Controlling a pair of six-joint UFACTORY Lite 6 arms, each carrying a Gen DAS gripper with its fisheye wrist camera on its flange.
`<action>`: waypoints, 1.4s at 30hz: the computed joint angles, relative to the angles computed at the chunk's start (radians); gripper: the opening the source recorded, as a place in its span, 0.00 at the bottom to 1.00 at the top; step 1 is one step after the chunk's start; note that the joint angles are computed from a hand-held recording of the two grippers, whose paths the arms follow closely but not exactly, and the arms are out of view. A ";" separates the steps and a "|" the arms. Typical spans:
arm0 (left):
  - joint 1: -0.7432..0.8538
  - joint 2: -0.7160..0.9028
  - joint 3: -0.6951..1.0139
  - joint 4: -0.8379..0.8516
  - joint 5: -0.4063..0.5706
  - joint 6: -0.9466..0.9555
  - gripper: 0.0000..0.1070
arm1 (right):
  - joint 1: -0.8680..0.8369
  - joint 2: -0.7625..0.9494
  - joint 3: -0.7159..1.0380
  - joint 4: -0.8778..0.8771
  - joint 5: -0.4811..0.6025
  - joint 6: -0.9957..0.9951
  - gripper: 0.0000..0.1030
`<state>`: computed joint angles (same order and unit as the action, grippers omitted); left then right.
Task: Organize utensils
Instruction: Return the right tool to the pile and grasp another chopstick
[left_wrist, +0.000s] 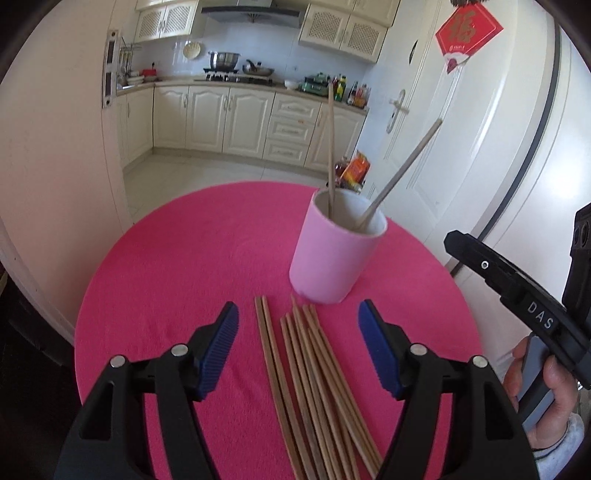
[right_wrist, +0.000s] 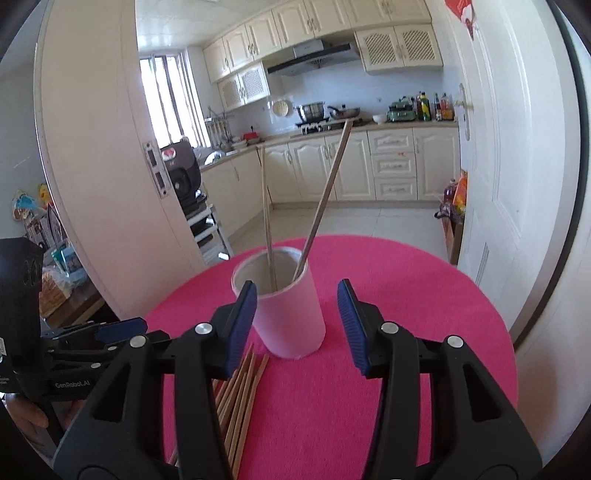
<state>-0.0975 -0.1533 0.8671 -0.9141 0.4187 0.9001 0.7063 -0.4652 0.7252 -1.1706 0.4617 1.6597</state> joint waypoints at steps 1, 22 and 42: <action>0.005 0.011 -0.004 0.053 0.013 -0.044 0.62 | -0.001 0.023 0.009 0.082 -0.009 -0.071 0.44; -0.010 0.145 -0.057 0.429 0.024 -0.385 0.62 | 0.020 0.193 0.051 0.810 0.007 -0.679 0.44; -0.008 0.156 -0.031 0.500 0.022 -0.502 0.28 | 0.052 0.406 0.228 0.895 0.116 -0.814 0.34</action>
